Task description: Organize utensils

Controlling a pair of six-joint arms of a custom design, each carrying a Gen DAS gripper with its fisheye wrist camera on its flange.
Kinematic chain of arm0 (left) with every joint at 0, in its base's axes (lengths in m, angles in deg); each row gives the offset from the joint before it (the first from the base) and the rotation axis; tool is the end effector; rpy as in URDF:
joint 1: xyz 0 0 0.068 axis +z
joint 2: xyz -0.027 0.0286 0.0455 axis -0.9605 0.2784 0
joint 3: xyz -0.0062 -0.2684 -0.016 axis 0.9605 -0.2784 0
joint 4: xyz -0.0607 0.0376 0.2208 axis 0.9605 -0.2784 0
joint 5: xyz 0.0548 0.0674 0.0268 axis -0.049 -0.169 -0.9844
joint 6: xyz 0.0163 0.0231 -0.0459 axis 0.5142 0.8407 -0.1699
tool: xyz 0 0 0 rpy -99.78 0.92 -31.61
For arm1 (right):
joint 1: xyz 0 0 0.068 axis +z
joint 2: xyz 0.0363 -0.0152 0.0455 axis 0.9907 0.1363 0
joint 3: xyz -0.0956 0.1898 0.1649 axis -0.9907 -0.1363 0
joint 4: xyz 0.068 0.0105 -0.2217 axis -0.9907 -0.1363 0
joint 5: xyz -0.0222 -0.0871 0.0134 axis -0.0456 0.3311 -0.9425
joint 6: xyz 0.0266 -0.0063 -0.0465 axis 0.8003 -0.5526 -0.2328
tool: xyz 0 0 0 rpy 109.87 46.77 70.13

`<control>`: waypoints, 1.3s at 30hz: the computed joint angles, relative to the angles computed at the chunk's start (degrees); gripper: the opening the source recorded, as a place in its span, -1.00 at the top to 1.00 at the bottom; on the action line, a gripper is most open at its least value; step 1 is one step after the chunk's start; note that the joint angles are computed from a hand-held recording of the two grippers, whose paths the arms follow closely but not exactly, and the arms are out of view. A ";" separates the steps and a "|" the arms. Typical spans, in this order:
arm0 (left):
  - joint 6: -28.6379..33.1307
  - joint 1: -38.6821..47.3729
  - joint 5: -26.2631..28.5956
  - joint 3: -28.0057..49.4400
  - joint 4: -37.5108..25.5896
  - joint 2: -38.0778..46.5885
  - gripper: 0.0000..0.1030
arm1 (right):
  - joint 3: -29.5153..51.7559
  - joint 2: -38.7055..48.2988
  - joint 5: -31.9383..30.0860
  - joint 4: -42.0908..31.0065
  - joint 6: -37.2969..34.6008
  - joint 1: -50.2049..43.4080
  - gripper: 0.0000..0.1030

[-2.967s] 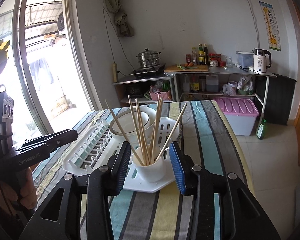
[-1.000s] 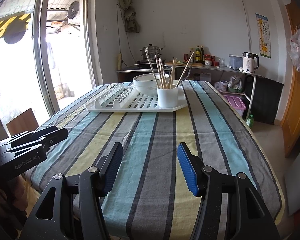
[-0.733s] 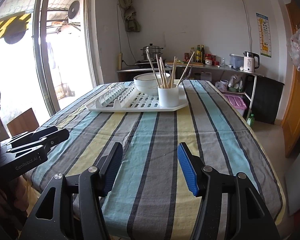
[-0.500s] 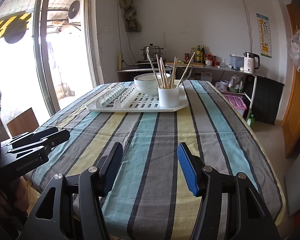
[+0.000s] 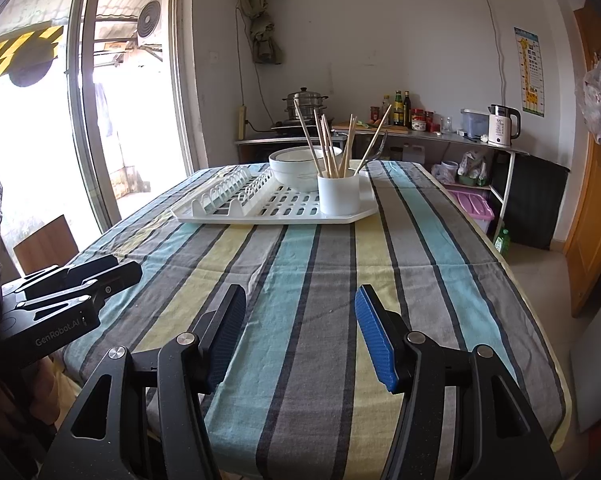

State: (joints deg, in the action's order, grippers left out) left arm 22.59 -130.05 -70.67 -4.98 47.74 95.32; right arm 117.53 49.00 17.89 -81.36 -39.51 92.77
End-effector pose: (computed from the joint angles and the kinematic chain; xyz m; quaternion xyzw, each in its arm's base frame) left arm 0.1830 -0.2205 0.2314 -0.1668 0.8504 0.0457 0.4970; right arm 0.2992 0.0729 0.2347 -0.2830 0.8101 0.2047 0.4709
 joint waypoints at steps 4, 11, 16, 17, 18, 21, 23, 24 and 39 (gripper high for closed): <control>-0.26 -0.11 -0.10 0.25 -0.50 0.09 0.15 | 0.01 -0.05 0.05 -0.07 0.07 0.07 -0.12; -0.42 -0.25 -0.22 0.51 -0.91 0.18 0.14 | -0.10 -0.14 0.17 0.09 0.03 0.12 -0.12; -0.70 -0.23 -0.35 0.82 -1.39 0.38 0.14 | -0.18 -0.37 0.27 0.06 0.02 0.18 -0.12; -0.70 -0.23 -0.35 0.82 -1.39 0.38 0.14 | -0.14 -0.39 0.26 -0.02 0.00 0.13 -0.12; -0.66 -0.22 -0.32 0.75 -1.33 0.33 0.14 | -0.15 -0.39 0.19 -0.03 0.00 0.12 -0.12; -0.58 -0.19 -0.29 0.72 -1.26 0.33 0.14 | -0.15 -0.39 0.19 -0.03 0.00 0.12 -0.12; -0.56 -0.29 -0.24 0.84 -1.29 0.51 0.13 | -0.11 -0.39 0.19 -0.11 -0.03 0.12 -0.12; -0.55 -0.41 -0.21 0.85 -1.21 0.59 0.13 | -0.17 -0.41 0.25 -0.01 -0.05 0.14 -0.12; -1.15 -0.78 -0.43 1.75 -2.20 1.30 0.10 | -0.18 -0.46 0.23 -0.09 -0.03 0.17 -0.12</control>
State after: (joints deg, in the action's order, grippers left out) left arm 21.44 -130.82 -71.10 -3.23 45.53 96.62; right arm 117.35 48.54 18.12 -81.44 -39.54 92.94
